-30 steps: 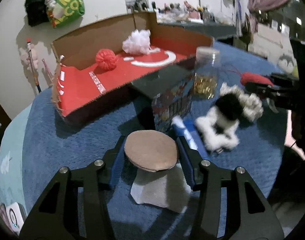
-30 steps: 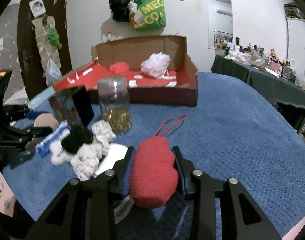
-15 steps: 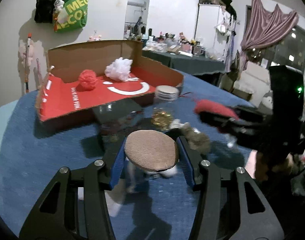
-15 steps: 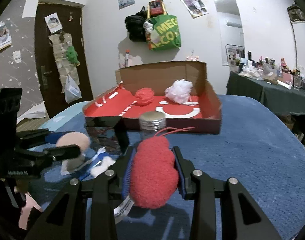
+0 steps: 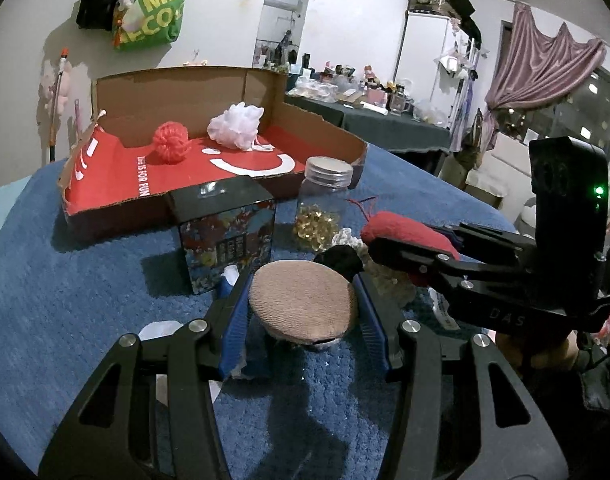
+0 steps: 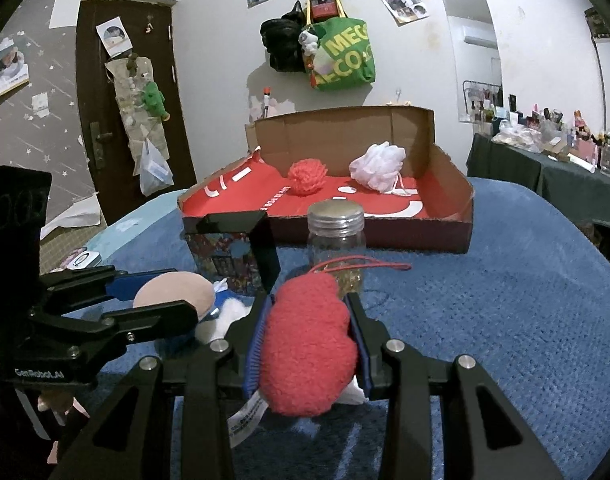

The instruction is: Organize soft objects

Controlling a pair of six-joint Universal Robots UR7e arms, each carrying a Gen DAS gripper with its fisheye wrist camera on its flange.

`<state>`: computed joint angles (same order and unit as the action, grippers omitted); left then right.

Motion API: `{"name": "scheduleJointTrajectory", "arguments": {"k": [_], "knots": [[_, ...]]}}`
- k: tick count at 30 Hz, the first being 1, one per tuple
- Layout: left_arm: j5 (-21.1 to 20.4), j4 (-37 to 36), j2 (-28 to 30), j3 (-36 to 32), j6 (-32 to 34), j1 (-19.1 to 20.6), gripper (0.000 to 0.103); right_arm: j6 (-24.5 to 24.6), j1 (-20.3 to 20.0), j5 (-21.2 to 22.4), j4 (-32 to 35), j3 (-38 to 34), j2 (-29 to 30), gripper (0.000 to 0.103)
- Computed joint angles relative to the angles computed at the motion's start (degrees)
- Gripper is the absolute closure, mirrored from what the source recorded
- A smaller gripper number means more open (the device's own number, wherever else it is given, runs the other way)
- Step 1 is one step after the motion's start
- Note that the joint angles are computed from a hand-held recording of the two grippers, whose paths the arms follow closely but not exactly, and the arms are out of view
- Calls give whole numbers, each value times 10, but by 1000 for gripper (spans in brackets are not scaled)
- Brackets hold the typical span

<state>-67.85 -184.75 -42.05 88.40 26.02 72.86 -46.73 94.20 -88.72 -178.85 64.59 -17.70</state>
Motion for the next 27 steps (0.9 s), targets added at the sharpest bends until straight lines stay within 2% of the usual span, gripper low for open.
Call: {"name": "scheduleJointTrajectory", "arguments": {"k": [13,22,27], "knots": [[6,-2,-1,4,2,0,55,2,-1,-4,13,-6,2,63],[58,-3,-16,6,1,2,55,3,-8,-30,-14,-2,-5,63],[97,21,-18,-17,-7,9,55,12,-11,-52,-20,-22,-1,63]]}}
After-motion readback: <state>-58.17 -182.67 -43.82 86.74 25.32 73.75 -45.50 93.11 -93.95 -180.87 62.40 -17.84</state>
